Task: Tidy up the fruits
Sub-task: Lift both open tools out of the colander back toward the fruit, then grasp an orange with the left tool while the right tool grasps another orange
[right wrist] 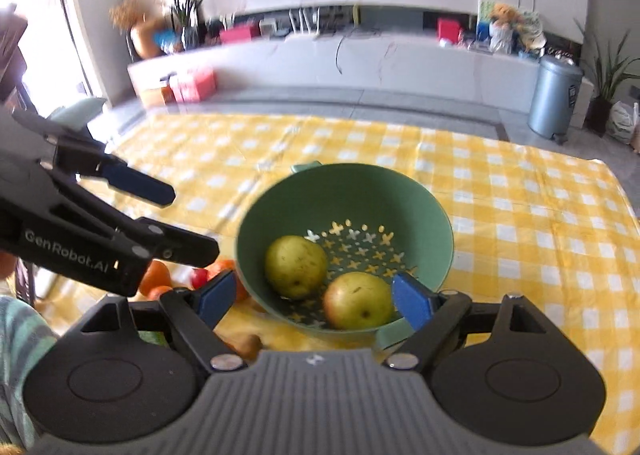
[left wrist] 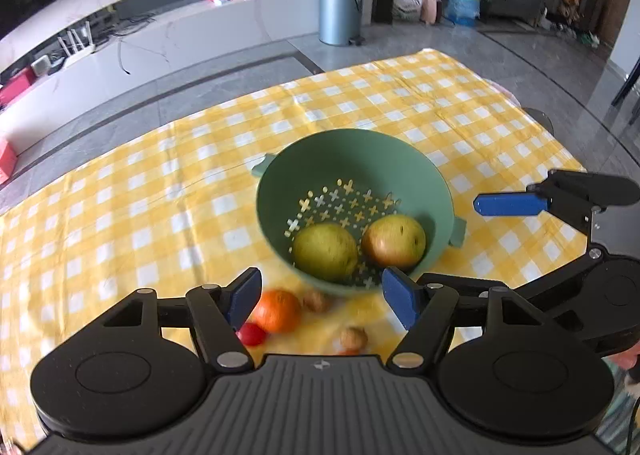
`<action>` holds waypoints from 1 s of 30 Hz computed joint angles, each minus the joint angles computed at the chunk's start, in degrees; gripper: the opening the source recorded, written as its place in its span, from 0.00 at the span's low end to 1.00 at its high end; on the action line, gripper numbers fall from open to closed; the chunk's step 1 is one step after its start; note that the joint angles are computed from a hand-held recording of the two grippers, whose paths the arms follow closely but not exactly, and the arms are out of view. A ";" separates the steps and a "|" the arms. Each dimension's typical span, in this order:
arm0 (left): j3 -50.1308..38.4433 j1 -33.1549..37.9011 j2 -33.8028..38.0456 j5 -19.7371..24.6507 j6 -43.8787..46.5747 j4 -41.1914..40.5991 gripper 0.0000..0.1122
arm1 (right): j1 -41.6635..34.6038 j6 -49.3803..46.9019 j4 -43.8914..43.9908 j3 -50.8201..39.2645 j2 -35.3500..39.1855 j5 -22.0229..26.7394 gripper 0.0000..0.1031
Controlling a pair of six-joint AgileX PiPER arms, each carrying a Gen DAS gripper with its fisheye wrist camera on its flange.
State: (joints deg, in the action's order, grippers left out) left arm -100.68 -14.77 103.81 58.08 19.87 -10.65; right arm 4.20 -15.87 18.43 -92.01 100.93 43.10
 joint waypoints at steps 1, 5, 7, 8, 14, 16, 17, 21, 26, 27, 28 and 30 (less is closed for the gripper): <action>3.80 0.36 -2.51 -2.17 0.77 -0.35 0.72 | 0.51 0.02 0.88 2.77 -1.49 -1.94 0.80; 15.02 0.70 -10.02 -8.47 -0.38 1.29 0.71 | 2.96 2.25 3.28 11.87 -6.80 -7.52 0.80; 18.89 1.10 -12.61 -10.17 -0.85 2.04 0.71 | 4.96 5.21 1.56 14.85 -8.41 -9.79 0.78; 20.02 1.41 -13.33 -10.49 -0.94 2.17 0.71 | 6.11 7.32 -0.18 16.20 -9.19 -11.00 0.77; 29.71 4.64 -19.15 -15.52 2.26 1.07 0.71 | 11.03 19.91 -9.23 22.91 -12.25 -17.07 0.76; 32.71 5.78 -20.26 -17.90 4.30 0.39 0.71 | 10.90 20.09 -6.68 25.35 -12.68 -19.37 0.76; 33.69 6.21 -20.43 -18.66 4.67 0.44 0.70 | 10.92 20.44 -6.01 25.96 -12.44 -20.18 0.76; 36.42 8.90 -20.00 -21.28 8.10 -2.99 0.68 | 12.03 24.70 -8.53 28.45 -11.92 -24.05 0.75; 38.22 12.75 -18.24 -22.95 17.24 -12.96 0.67 | 12.35 23.30 -7.24 28.42 -10.16 -25.61 0.75; 38.30 13.40 -17.72 -22.92 18.67 -14.65 0.66 | 12.33 22.42 -6.17 28.43 -9.81 -25.97 0.74; 38.52 14.03 -17.21 -23.03 20.25 -16.47 0.66 | 12.29 21.89 -5.43 28.23 -9.39 -26.10 0.73; 39.10 15.05 -16.47 -23.48 23.01 -19.45 0.65 | 12.47 21.37 -4.63 27.52 -8.28 -25.95 0.70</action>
